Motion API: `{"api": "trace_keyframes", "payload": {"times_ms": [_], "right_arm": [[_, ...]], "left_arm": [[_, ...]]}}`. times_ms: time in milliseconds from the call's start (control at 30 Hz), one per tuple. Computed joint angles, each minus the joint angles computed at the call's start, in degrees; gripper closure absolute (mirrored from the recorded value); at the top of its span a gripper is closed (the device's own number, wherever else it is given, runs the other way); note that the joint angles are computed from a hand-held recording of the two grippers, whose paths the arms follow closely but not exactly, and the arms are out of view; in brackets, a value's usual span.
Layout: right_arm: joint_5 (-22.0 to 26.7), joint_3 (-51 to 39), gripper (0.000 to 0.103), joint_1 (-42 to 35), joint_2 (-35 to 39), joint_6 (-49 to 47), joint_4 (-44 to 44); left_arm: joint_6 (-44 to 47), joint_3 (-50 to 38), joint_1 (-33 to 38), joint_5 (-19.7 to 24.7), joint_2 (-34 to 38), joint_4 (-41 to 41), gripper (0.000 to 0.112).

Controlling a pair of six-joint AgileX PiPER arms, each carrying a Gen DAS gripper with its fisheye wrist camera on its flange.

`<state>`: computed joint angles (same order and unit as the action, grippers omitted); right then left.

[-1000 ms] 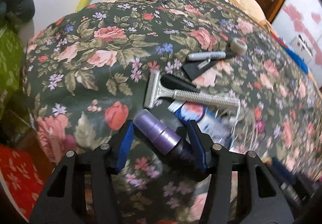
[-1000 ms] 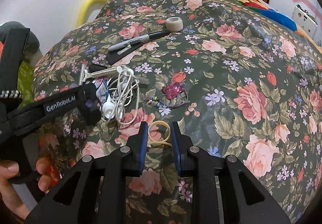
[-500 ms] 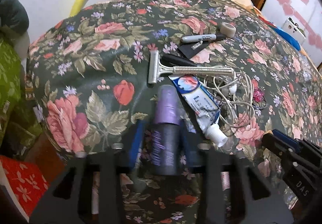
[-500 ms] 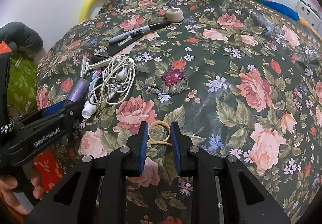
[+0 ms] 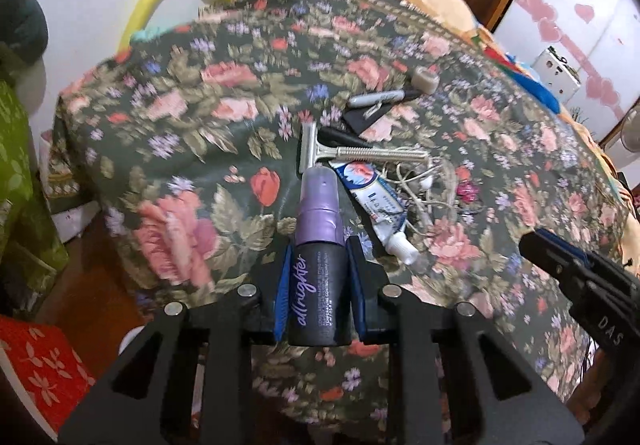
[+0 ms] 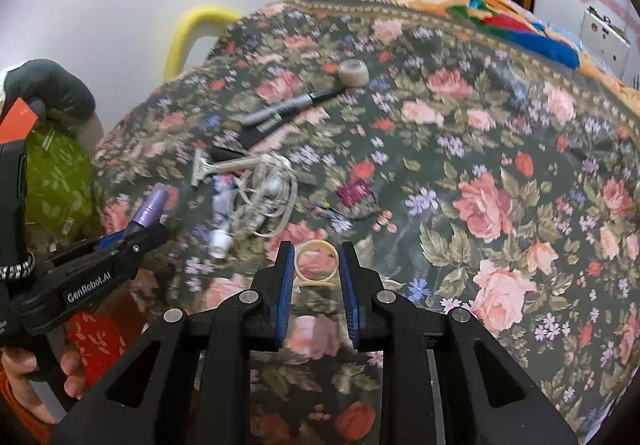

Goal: Collect trash
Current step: 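Carry both items over the white bin and open both tools to drop them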

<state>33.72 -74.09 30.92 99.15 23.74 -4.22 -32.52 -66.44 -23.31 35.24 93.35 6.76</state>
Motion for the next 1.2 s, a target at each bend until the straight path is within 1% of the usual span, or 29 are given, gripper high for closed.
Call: {"api": "trace_keyframes", "payload": {"times_ms": [133, 233, 333, 433, 567, 667, 767, 833, 867, 1000, 1067, 1133, 1200], "right_arm": [[1.7, -1.9, 0.083, 3.6, -1.7, 3.6, -3.7], [3.3, -3.8, 0.083, 6.9, -2.6, 5.8, -5.8], [4.6, -5.7, 0.083, 10.6, -3.2, 8.2, -7.6], [5.5, -7.7, 0.083, 14.7, -3.0, 10.1, -9.0], [6.5, -10.4, 0.083, 19.4, -1.5, 11.6, -10.0], [7.0, -12.1, 0.083, 22.5, -0.1, 12.7, -10.8], [7.9, -14.6, 0.083, 25.3, 2.1, 12.9, -10.6], [8.7, -16.5, 0.083, 27.0, 3.8, 12.8, -10.4], [9.3, -17.8, 0.083, 28.0, 5.1, 12.6, -10.2], [11.1, -22.6, 0.083, 30.6, 10.1, 10.9, -7.6], [12.8, -25.7, 0.083, 31.5, 12.9, 10.1, -6.3], [14.4, -28.7, 0.083, 32.2, 16.1, 8.5, -4.5], [16.1, -31.7, 0.083, 32.7, 18.8, 7.2, -2.8]], "left_arm": [[-2.5, 1.9, -1.2, 2.6, -6.3, 4.7, 0.087], [-2.5, 3.2, -1.1, 5.5, -10.9, 5.5, 0.087], [-2.8, 5.8, -0.5, 7.4, -16.6, 7.0, 0.087], [-1.7, 8.3, 0.9, 9.6, -22.3, 7.3, 0.087], [2.2, 12.2, 5.3, 12.3, -29.8, 5.2, 0.087], [8.2, 15.0, 11.3, 14.1, -34.8, 1.3, 0.087], [16.3, 17.7, 19.2, 15.6, -39.2, -3.8, 0.087], [23.7, 19.5, 26.0, 16.8, -41.4, -8.7, 0.087], [29.0, 20.5, 30.9, 17.7, -42.4, -12.4, 0.087], [43.7, 24.0, 44.4, 20.0, -44.0, -21.0, 0.087], [52.3, 26.1, 52.2, 21.6, -43.2, -25.5, 0.087], [56.9, 27.8, 56.1, 21.8, -42.3, -27.5, 0.087], [60.9, 29.8, 59.4, 21.1, -40.4, -28.4, 0.087]]}}
